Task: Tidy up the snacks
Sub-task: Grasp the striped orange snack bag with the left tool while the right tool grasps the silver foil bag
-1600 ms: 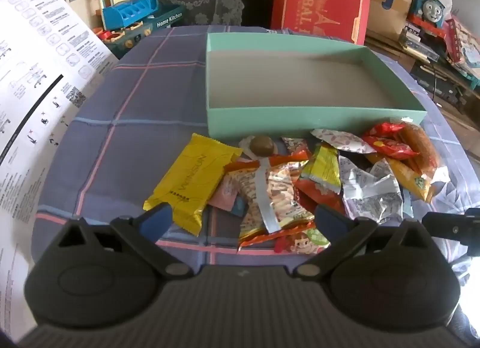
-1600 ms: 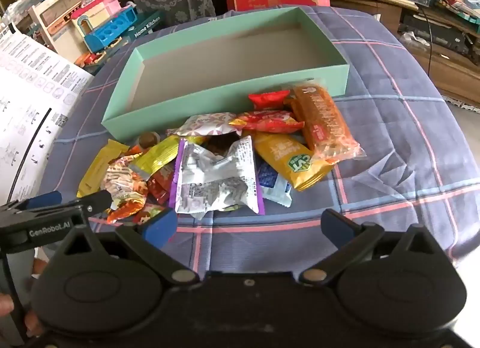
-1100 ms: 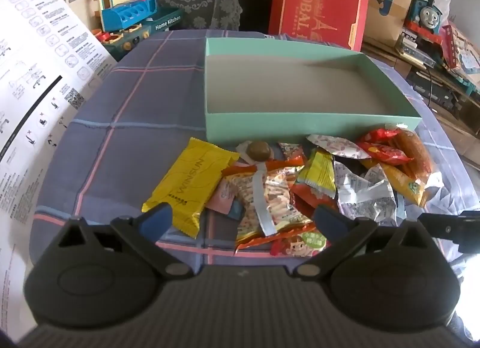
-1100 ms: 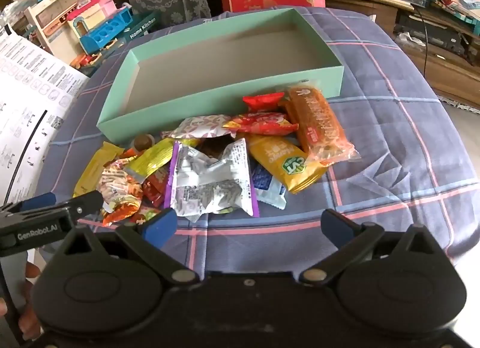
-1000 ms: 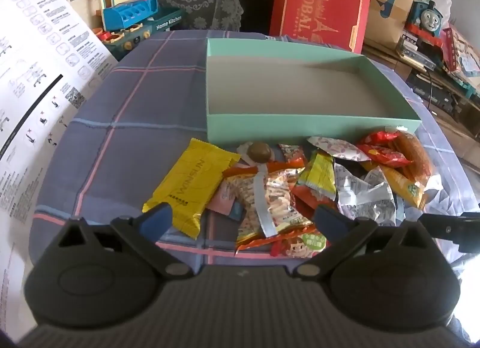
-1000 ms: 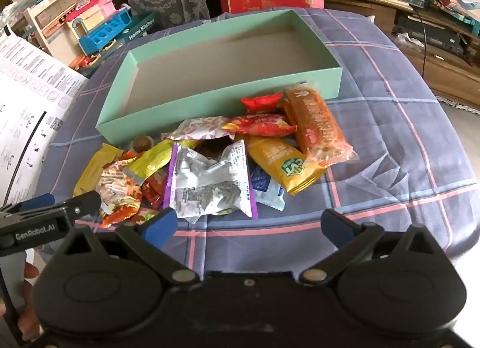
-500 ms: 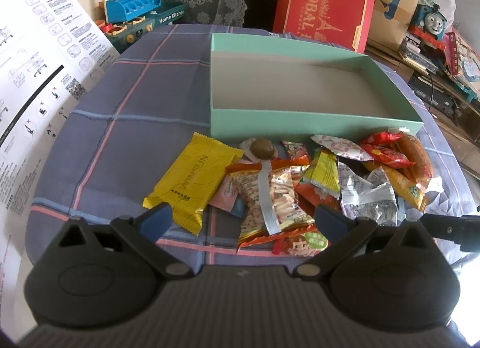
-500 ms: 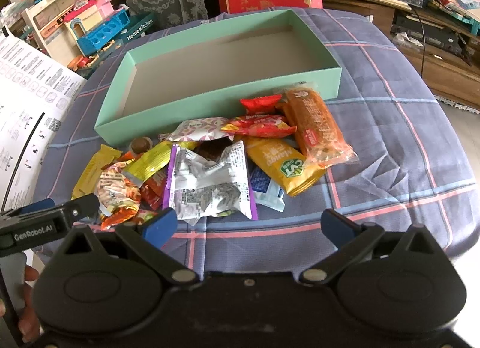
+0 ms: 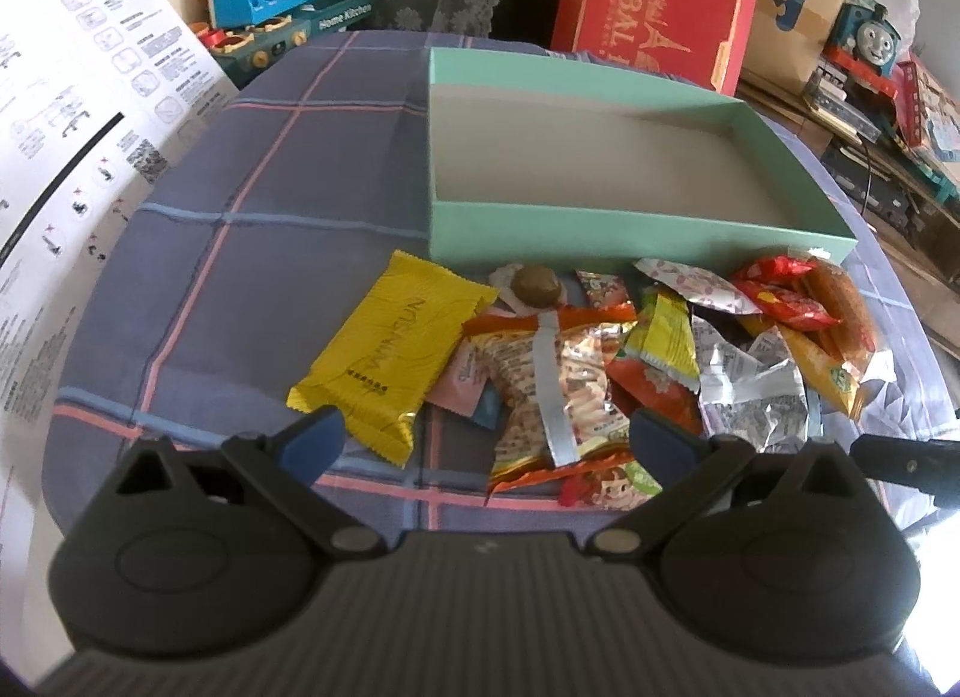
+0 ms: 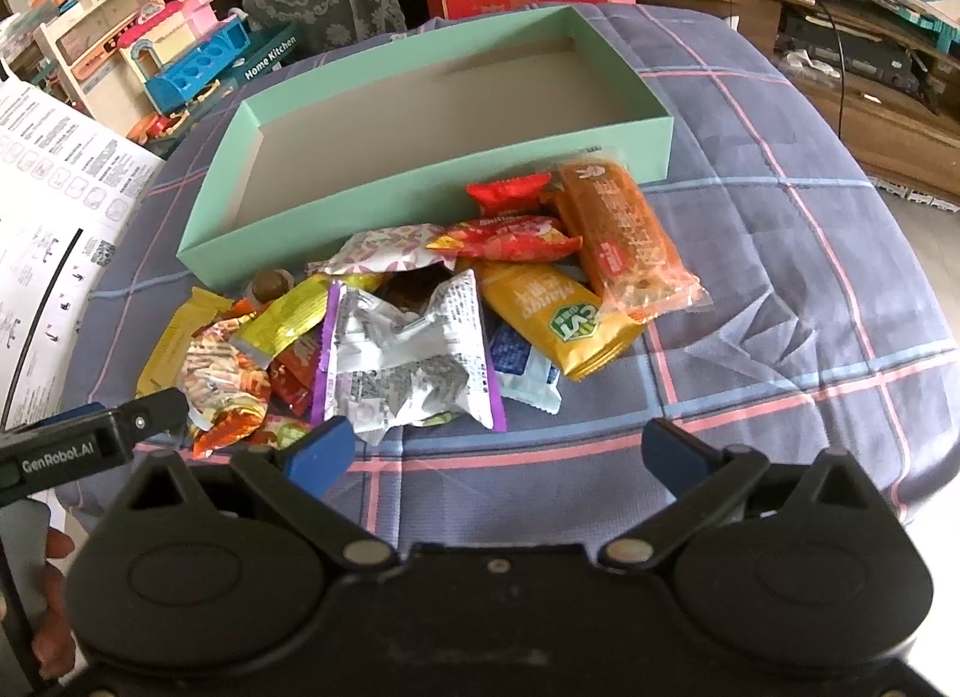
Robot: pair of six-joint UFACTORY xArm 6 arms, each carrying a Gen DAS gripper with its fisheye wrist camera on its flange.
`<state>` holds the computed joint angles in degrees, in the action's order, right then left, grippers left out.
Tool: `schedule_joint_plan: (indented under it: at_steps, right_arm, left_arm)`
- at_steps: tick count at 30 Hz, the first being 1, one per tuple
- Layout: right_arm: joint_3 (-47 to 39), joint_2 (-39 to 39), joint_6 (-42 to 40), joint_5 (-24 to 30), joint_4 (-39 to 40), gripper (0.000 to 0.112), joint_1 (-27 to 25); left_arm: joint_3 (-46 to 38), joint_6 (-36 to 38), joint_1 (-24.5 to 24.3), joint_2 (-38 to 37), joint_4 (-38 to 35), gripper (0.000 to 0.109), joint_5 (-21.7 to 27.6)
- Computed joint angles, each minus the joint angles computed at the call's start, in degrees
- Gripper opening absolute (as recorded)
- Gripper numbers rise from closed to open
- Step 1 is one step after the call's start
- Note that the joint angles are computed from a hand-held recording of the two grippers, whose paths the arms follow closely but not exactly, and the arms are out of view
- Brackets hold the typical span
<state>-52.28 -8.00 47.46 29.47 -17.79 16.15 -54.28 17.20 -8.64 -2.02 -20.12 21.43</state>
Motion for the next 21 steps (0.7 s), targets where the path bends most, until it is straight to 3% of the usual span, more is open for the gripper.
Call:
schedule_joint_plan:
  at_steps: [8,9,12,13,18,21]
  right_arm:
    - [-0.07,1.11,-2.11,-1.68,4.04,0.103,-0.96]
    - [-0.14,1.21,-2.23,-1.66,4.46,0.103,-1.05]
    - [-0.4,1.66,-3.02,-2.19,5.66,0.103,-1.32]
    - [-0.57,2.0,-3.85,-2.68,6.4,0.103,-1.43]
    - [-2.56,5.57,-8.56,-7.43,8.51,0.103,-1.36]
    - [-5.27,9.2,-11.93,-8.94,9.67,0.1,-0.91]
  left_arm:
    - [-6.1,2.05,-1.63,6.62,-0.79,0.103,2.58]
    - [-6.32,2.65,-1.91,7.14,-1.29,0.098,2.26]
    - [-7.72,5.45,-1.94,8.51,-4.64,0.053,4.2]
    - [-8.28,6.93,-1.65,8.86,-6.96,0.045,5.53]
    - [-7.71,8.54,-1.15,8.57,-8.42,0.044,5.48]
    - [-8.14,7.91,-0.53,8.8,-7.93,0.049,6.69]
